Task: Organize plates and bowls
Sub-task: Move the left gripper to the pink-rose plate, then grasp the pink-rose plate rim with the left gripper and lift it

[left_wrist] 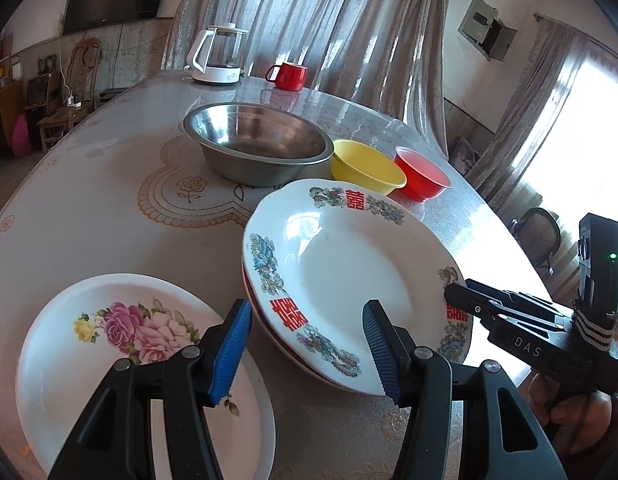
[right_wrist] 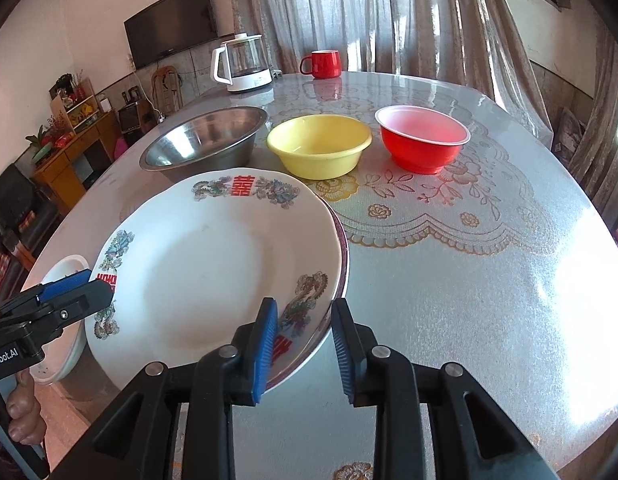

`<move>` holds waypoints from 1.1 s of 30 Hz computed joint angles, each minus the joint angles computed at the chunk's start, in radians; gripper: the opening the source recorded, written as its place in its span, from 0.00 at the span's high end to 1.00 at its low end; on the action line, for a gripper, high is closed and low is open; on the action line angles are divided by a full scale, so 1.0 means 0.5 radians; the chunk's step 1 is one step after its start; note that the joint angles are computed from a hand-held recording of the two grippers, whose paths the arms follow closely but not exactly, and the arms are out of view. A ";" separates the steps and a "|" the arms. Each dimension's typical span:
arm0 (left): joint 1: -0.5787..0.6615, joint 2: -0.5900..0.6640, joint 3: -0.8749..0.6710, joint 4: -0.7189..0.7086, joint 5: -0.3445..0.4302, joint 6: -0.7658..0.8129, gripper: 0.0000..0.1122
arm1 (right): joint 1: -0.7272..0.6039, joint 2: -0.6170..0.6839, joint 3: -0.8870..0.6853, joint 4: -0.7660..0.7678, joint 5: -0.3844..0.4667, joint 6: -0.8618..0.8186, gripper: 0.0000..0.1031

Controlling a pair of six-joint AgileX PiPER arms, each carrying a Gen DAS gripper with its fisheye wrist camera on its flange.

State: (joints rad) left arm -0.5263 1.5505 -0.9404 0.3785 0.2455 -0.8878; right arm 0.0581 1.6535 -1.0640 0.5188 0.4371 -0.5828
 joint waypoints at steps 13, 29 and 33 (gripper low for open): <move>0.092 -0.206 0.240 0.100 -0.072 -0.196 0.49 | 0.028 0.002 -0.008 -0.112 0.032 0.165 0.64; 0.213 -0.445 0.430 0.341 -0.017 -0.477 0.49 | -0.157 -0.145 0.071 0.800 0.260 -0.696 0.64; 0.266 -0.526 0.485 0.392 0.019 -0.526 0.49 | -0.184 -0.097 0.005 1.065 0.724 -0.983 0.64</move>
State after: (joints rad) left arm -0.3932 1.2875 -0.6977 0.5747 0.2551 -1.1506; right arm -0.0338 1.6051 -1.0614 1.0513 0.7991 -1.0741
